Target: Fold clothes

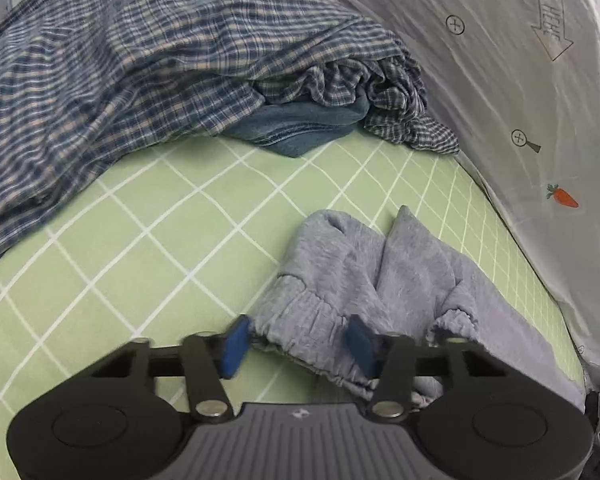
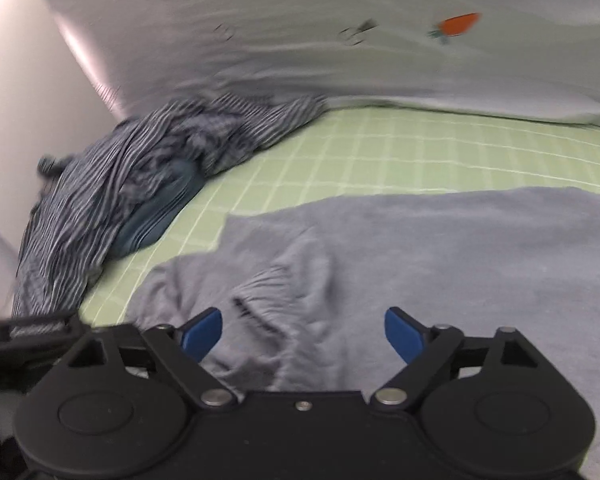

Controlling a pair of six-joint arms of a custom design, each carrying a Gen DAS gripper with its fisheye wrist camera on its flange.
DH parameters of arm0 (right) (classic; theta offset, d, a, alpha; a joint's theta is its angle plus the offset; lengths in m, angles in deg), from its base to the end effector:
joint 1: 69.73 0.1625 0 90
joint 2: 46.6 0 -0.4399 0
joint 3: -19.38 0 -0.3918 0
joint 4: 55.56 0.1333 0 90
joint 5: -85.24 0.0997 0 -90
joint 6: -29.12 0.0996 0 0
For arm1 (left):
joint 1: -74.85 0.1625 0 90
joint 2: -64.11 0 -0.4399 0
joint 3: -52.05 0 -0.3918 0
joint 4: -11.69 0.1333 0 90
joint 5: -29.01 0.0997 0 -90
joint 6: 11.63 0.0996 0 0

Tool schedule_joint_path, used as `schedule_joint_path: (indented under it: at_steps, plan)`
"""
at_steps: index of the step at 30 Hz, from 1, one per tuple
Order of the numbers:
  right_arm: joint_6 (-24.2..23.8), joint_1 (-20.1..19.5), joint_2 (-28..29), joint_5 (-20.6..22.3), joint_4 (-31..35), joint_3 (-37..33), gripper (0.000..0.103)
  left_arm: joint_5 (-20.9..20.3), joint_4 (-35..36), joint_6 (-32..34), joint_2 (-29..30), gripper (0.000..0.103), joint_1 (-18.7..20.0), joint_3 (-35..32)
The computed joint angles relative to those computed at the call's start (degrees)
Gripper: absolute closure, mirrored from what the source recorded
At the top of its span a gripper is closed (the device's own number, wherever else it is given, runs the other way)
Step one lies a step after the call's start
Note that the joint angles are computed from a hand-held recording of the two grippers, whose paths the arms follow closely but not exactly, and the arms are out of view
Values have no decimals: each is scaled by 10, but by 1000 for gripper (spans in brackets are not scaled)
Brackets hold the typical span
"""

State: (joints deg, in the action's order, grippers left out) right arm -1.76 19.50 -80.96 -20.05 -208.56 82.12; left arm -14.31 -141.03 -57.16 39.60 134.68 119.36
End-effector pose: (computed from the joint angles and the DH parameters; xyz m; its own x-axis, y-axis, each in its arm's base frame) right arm 0.0957 -0.8458 0.2021 -0.8317 -0.2826 0.4778 -0.4845 0.7898 -0.3762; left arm -0.2266 -0.7991 0.0485 -0.8400 -0.4886 -0.2360 -0.1812 0.6625 -0.7268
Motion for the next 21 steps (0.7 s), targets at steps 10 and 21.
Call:
schedule_joint_path:
  at_steps: [10,21]
  plan:
    - [27,-15,-16,35,21,20,84,-12,-38,66,7,94,-11,-12]
    - [88,-56,-108,129,-48,104,91,-98,-42,219,102,96,-42,-197]
